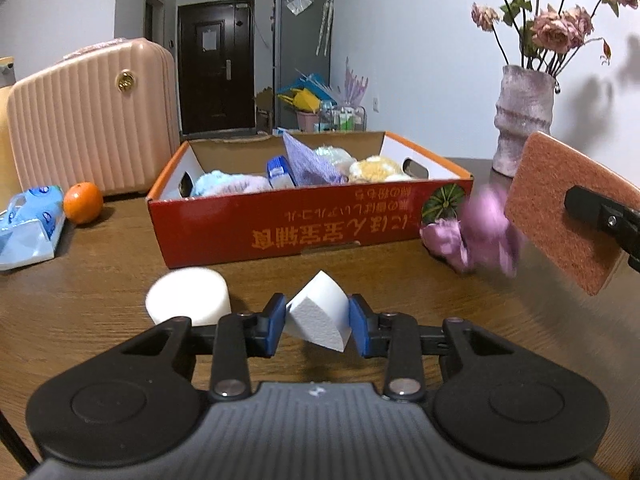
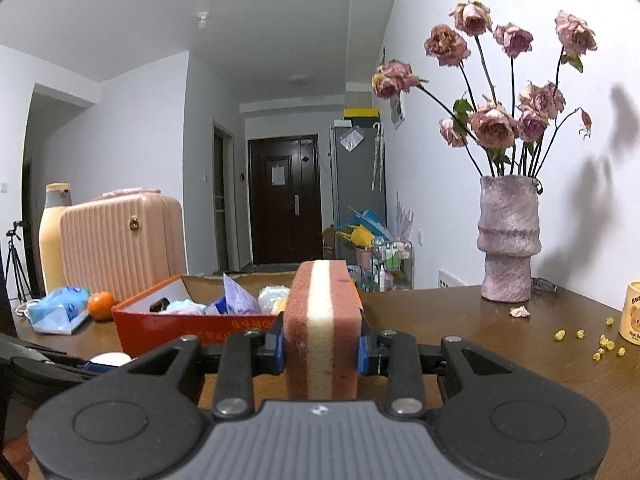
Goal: Organize soft objects
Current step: 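Close the left tool on the white triangular sponge while the right tool holds the sponge block, then carry the triangular sponge in the left tool and sponge block in the right tool into the box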
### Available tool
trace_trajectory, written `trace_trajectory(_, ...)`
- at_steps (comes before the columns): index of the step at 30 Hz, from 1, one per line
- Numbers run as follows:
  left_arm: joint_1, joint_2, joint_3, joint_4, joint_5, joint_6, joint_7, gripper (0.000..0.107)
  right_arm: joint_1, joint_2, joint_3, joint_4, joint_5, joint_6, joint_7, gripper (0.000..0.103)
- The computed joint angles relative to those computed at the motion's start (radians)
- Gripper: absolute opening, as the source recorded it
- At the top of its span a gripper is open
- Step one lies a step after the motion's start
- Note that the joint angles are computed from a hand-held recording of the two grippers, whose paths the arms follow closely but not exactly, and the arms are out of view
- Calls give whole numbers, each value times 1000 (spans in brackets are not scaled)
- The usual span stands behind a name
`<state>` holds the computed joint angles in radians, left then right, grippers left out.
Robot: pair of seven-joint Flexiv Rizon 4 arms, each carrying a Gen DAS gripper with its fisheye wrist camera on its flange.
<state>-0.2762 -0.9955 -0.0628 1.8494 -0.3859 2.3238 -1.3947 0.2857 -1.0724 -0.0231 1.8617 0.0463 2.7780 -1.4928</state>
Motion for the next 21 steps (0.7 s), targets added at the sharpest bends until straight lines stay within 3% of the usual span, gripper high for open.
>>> trace_trajectory(21, -4, 20, -6, 35, -14, 118, -33, 36, 38, 0, 11, -8, 37, 17, -4, 30)
